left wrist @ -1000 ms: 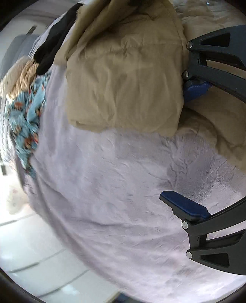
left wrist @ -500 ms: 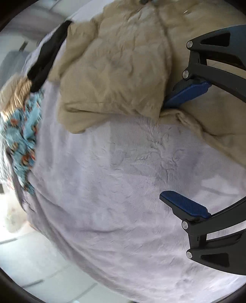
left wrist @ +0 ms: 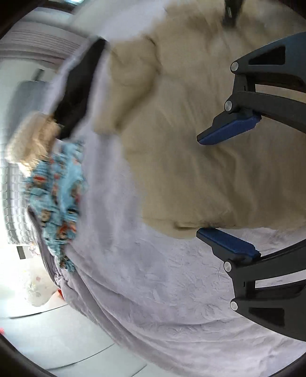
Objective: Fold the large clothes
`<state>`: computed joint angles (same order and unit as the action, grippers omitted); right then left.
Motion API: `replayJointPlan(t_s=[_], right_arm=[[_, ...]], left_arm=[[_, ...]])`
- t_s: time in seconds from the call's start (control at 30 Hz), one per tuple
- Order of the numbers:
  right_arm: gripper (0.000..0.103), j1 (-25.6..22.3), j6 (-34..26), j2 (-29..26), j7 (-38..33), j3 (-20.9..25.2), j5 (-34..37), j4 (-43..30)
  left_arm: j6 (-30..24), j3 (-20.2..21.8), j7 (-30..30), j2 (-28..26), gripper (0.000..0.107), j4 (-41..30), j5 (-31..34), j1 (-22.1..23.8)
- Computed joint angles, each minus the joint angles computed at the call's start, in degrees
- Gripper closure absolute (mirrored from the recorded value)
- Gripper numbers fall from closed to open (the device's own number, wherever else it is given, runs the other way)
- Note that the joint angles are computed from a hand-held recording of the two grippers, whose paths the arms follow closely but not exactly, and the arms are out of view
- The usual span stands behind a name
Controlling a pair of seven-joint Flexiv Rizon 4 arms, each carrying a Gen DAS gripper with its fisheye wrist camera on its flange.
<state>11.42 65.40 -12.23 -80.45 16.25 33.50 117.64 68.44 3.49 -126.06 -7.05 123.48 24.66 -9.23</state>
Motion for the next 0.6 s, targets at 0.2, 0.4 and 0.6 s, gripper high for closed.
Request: replayJointPlan(t_s=[0.2, 0.4, 0.6], right_arm=[[0.082, 1.89, 7.40, 5.70, -2.21, -0.39, -3.71, 5.66], [0.082, 1.27, 7.61, 0.03, -3.94, -2.24, -7.66, 0.32], [0.087, -1.61, 7.43, -4.04, -2.86, 0.42, -8.15, 1.81]], left_arm=[[10.66, -1.51, 10.58, -2.62, 0.031, 7.62, -15.38, 4.11], [10.33, 1.38, 9.77, -3.73, 0.031, 5.85, -13.02, 1.14], [13.04, 1.10, 12.93, -4.08, 0.023, 8.00, -16.78, 1.75]])
